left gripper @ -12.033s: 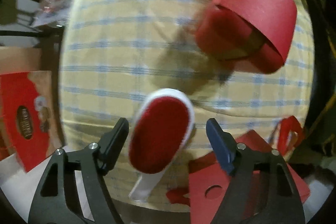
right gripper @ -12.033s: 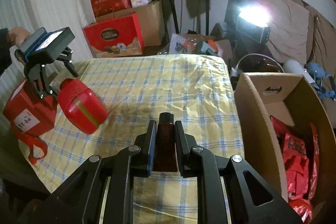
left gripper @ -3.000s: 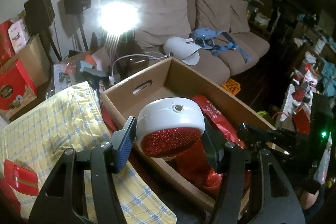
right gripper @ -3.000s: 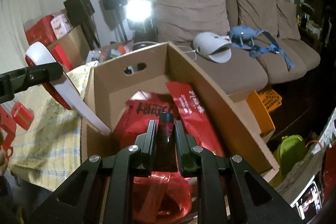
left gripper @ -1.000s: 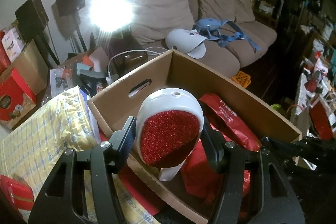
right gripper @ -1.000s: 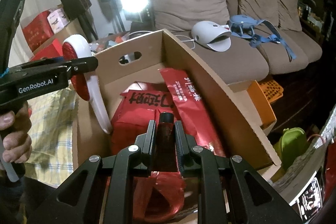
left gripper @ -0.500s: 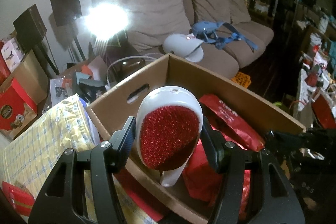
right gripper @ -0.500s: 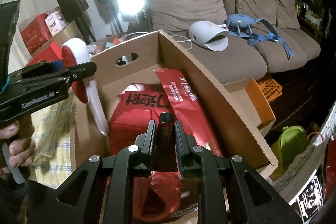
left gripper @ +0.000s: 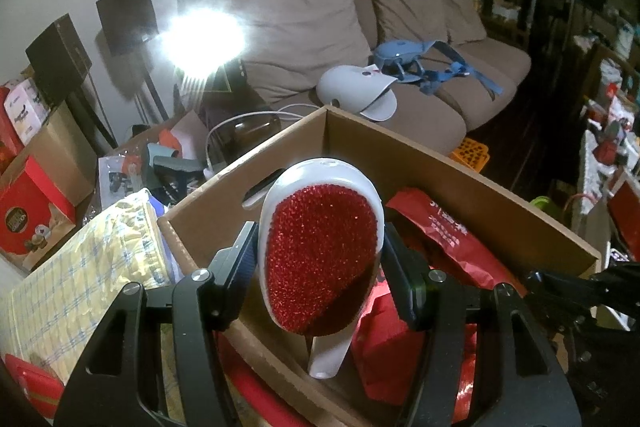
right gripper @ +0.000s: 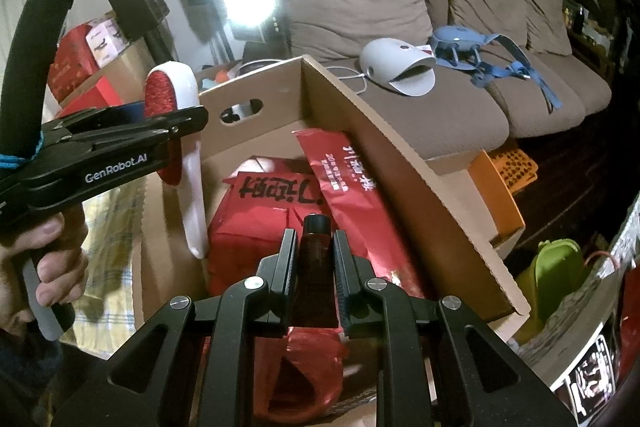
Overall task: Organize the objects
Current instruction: 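Lower the lint brush into the box with the left tool while the right tool lowers the tube, then open the left tool and release the lint brush onto the red bags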
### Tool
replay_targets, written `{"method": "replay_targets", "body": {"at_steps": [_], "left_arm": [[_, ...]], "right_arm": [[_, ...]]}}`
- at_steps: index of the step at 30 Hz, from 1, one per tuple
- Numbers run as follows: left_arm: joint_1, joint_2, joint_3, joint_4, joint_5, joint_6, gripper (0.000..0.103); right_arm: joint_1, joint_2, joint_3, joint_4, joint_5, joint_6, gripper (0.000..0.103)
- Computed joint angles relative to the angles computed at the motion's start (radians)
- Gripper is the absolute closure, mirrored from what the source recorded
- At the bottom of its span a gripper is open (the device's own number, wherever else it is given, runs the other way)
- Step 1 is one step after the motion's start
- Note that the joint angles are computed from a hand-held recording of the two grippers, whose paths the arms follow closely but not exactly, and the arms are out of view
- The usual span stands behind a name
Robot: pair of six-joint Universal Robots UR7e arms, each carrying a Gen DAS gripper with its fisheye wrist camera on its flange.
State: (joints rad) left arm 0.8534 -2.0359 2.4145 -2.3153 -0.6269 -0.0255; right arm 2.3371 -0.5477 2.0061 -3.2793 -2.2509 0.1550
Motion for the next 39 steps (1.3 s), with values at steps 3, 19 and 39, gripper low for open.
{"method": "replay_targets", "body": {"at_steps": [3,19,39], "left_arm": [[0.015,0.022,-0.004,-0.018,-0.015,0.006,0.047],[0.104,0.101,-0.024,-0.082,-0.053,0.027,0.047],[0.141,0.178,-0.058,-0.145,-0.055,0.024,0.046]], "right_arm": [[-0.005,-0.003,0.002,0.010,-0.001,0.006,0.087],[-0.038,-0.022,0.022,0.068,0.001,0.045,0.087],[-0.097,-0.048,0.048,0.154,0.106,0.117,0.087]]}}
